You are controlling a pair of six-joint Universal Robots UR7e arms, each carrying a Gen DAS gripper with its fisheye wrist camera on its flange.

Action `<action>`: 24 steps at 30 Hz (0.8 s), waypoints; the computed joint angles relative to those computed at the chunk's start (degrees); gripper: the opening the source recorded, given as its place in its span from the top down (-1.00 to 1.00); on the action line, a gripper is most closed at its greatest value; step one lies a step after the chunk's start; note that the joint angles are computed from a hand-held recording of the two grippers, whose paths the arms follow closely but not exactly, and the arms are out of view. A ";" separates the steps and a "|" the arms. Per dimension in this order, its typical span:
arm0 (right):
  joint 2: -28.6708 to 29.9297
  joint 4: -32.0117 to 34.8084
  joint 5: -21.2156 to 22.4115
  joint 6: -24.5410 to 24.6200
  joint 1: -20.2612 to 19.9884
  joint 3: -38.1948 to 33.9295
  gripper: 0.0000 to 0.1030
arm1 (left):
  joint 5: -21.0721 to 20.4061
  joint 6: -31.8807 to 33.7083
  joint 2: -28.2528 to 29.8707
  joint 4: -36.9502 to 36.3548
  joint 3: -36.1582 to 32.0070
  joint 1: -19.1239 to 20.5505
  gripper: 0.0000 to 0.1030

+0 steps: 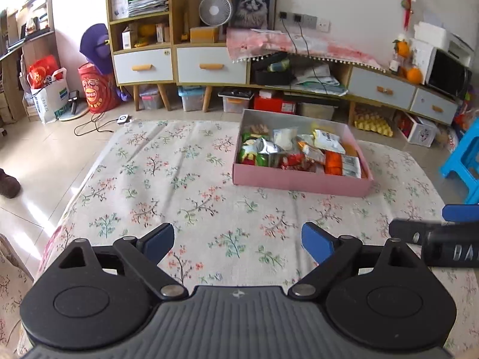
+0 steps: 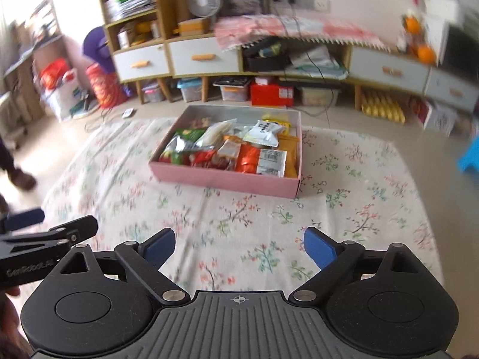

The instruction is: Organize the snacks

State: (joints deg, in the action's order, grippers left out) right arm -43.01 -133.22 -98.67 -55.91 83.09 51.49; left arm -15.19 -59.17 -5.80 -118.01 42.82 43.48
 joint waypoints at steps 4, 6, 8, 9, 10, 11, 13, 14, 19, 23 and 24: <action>-3.52 -4.23 -1.07 -2.21 -0.84 6.15 -0.85 | 2.21 -3.35 1.16 9.16 -3.44 -0.37 -0.92; -5.07 -5.43 -1.40 -2.34 -1.40 8.38 -0.86 | 2.66 -3.99 0.85 9.11 -2.89 -0.48 -0.96; -6.58 -7.39 -2.11 -3.18 -1.84 10.87 -0.86 | 2.97 -7.89 0.46 11.95 -2.55 -0.60 -0.98; -6.89 -8.07 -2.47 -2.97 -1.82 11.44 -0.87 | 3.16 -10.98 0.60 14.99 -2.98 -0.82 -0.99; -7.26 -8.41 -2.06 -2.93 -1.92 11.92 -0.87 | 3.47 -12.47 0.92 17.09 -3.89 -0.86 -0.99; -7.56 -8.31 -1.34 -2.90 -2.05 12.14 -0.89 | 3.90 -13.30 1.32 18.54 -4.72 -0.92 -0.99; -7.75 -8.43 -1.12 -2.33 -2.22 12.30 -0.96 | 4.33 -13.17 1.51 17.86 -4.31 -1.23 -0.99; -7.59 -8.86 -1.65 -1.90 -2.16 12.21 -0.97 | 4.12 -11.90 1.33 15.58 -3.52 -1.23 -0.99; -6.32 -7.56 -4.22 0.79 -1.94 10.10 -0.97 | 2.52 -14.91 1.02 18.01 -3.89 -0.96 -0.99; -6.58 -8.17 -4.03 0.36 -2.07 10.66 -0.97 | 2.87 -12.08 1.46 15.69 -3.86 -1.15 -0.99; -6.70 -8.30 -3.93 0.16 -2.08 10.93 -0.97 | 2.81 -11.23 1.52 14.70 -3.63 -1.20 -0.99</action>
